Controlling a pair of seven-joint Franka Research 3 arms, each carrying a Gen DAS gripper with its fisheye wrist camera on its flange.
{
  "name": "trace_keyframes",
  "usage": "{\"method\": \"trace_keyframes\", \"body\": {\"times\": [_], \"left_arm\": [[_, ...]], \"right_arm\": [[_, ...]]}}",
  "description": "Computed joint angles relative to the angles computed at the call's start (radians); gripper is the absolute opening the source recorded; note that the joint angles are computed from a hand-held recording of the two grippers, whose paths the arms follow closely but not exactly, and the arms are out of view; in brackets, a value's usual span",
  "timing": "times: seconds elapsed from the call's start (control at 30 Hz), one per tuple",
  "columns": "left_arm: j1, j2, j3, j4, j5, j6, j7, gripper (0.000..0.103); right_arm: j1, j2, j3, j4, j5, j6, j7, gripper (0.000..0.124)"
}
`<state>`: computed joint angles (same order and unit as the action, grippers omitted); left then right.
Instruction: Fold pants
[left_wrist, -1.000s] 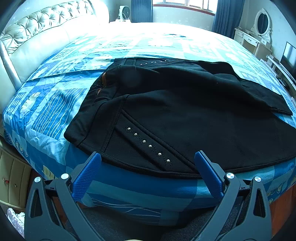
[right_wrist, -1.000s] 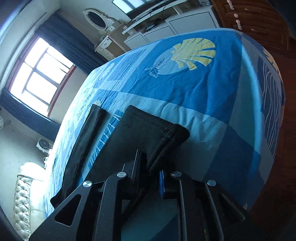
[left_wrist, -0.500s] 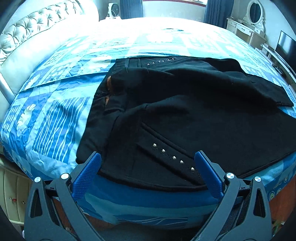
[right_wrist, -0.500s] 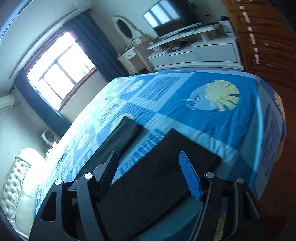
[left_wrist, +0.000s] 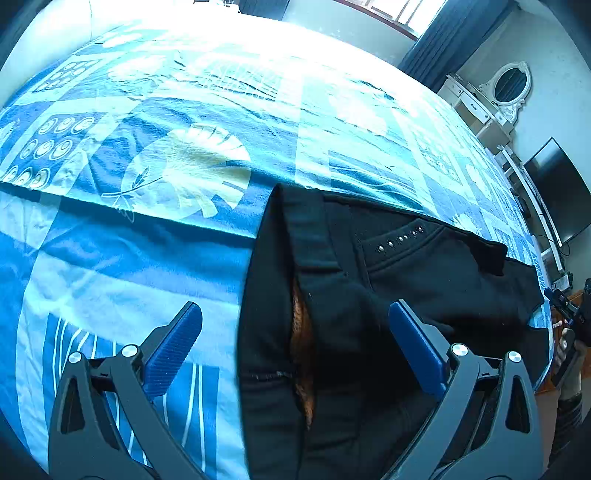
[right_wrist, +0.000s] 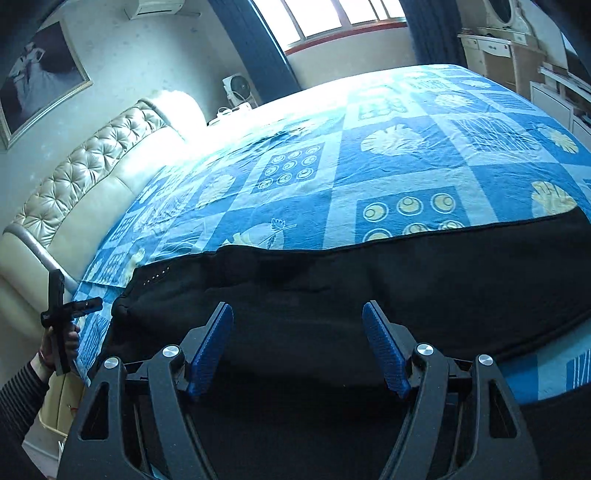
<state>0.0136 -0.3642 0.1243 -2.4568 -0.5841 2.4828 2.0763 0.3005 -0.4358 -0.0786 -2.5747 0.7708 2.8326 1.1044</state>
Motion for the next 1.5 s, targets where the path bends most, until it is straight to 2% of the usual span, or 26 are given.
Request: {"method": "trace_keyframes", "body": {"times": [0.07, 0.17, 0.3, 0.47, 0.6, 0.67, 0.73, 0.77, 0.87, 0.93, 0.97, 1.0, 1.1, 1.23, 1.33, 1.4, 1.5], "left_arm": [[-0.025, 0.083, 0.031, 0.071, -0.06, -0.044, 0.079, 0.101], [-0.013, 0.202, 0.032, 0.182, -0.136, -0.151, 0.163, 0.101], [0.026, 0.292, -0.001, 0.254, -0.206, -0.189, 0.241, 0.101], [0.091, 0.359, -0.047, 0.319, -0.3, -0.231, 0.305, 0.101], [0.132, 0.381, -0.101, 0.344, -0.3, -0.236, 0.322, 0.098], [0.142, 0.377, -0.126, 0.341, -0.266, -0.225, 0.345, 0.077], [0.142, 0.371, -0.143, 0.334, -0.223, -0.199, 0.342, 0.071], [0.143, 0.37, -0.145, 0.334, -0.219, -0.202, 0.351, 0.06], [0.153, 0.384, -0.146, 0.357, -0.223, -0.256, 0.341, 0.026], [0.156, 0.384, -0.152, 0.361, -0.239, -0.286, 0.355, 0.012], [0.15, 0.371, -0.16, 0.345, -0.229, -0.258, 0.362, 0.011], [0.142, 0.361, -0.166, 0.333, -0.217, -0.231, 0.363, 0.011], [0.135, 0.357, -0.16, 0.333, -0.233, -0.219, 0.335, 0.01], [0.142, 0.315, -0.143, 0.316, -0.312, -0.245, 0.359, 0.01], [0.134, 0.235, -0.117, 0.263, -0.383, -0.261, 0.409, 0.01], [0.125, 0.174, -0.093, 0.22, -0.423, -0.281, 0.436, 0.01], [0.107, 0.055, -0.063, 0.127, -0.427, -0.282, 0.456, 0.01]], "right_arm": [[0.008, 0.077, 0.001, 0.067, -0.008, -0.013, -0.006, 0.072], [0.019, 0.168, 0.003, 0.151, 0.013, -0.039, -0.049, 0.072], [-0.006, 0.274, 0.021, 0.263, 0.03, -0.111, -0.112, 0.072], [-0.062, 0.395, 0.05, 0.412, 0.041, -0.247, -0.177, 0.072], [-0.107, 0.49, 0.076, 0.53, 0.004, -0.367, -0.192, 0.072], [-0.119, 0.53, 0.088, 0.576, -0.053, -0.409, -0.18, 0.072], [-0.126, 0.566, 0.098, 0.617, -0.111, -0.454, -0.167, 0.075], [-0.129, 0.578, 0.102, 0.631, -0.127, -0.468, -0.165, 0.077], [-0.143, 0.599, 0.115, 0.654, -0.132, -0.525, -0.194, 0.077], [-0.149, 0.601, 0.123, 0.655, -0.125, -0.566, -0.216, 0.077], [-0.142, 0.594, 0.125, 0.641, -0.139, -0.549, -0.213, 0.066], [-0.129, 0.59, 0.124, 0.632, -0.19, -0.532, -0.191, 0.039], [-0.1, 0.541, 0.127, 0.574, -0.267, -0.42, -0.146, 0.024], [-0.07, 0.408, 0.137, 0.444, -0.34, -0.222, -0.089, 0.018], [-0.057, 0.28, 0.157, 0.305, -0.457, -0.084, -0.021, 0.018], [-0.064, 0.191, 0.186, 0.205, -0.545, -0.012, 0.033, 0.018], [-0.086, 0.063, 0.245, 0.066, -0.645, 0.05, 0.122, 0.018]]}}
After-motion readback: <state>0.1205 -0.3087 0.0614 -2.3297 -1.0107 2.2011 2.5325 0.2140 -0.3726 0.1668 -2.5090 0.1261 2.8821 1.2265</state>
